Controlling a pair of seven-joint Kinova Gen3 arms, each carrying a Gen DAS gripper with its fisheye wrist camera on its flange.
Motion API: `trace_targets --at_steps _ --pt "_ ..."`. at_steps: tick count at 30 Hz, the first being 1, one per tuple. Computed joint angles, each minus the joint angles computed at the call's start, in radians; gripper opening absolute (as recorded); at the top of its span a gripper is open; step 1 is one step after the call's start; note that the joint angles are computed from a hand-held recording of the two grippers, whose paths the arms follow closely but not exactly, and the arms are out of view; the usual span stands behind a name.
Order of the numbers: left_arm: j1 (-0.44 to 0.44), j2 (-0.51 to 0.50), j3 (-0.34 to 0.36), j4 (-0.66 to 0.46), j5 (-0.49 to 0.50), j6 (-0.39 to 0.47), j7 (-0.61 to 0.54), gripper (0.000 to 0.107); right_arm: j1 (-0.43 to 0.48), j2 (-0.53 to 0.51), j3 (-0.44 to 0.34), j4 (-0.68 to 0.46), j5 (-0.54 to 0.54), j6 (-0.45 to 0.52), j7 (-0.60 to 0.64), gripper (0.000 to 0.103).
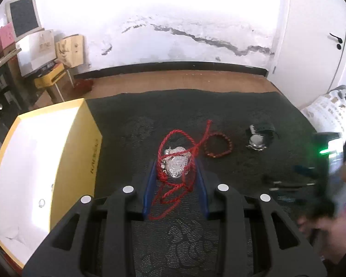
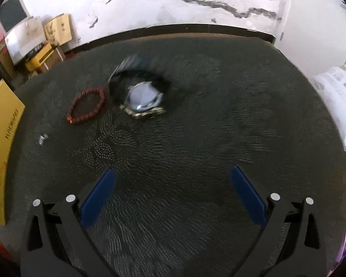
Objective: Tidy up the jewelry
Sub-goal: 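Grasp the red cord pendant with the left tool while the right tool grasps the black watch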
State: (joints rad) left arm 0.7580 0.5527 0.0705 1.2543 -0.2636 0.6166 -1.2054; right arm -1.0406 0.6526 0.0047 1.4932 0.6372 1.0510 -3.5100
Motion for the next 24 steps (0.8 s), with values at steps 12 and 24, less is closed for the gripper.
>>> trace_targets --at_steps 12,24 --pt "-0.041 0.012 0.021 -0.030 0.052 0.032 -0.039 0.032 0.082 0.086 0.054 -0.093 0.055 -0.013 0.112 0.093" --pt "-0.037 0.011 -0.001 -0.041 0.034 0.057 -0.025 0.032 0.062 0.051 0.060 -0.120 0.026 0.006 0.162 0.057"
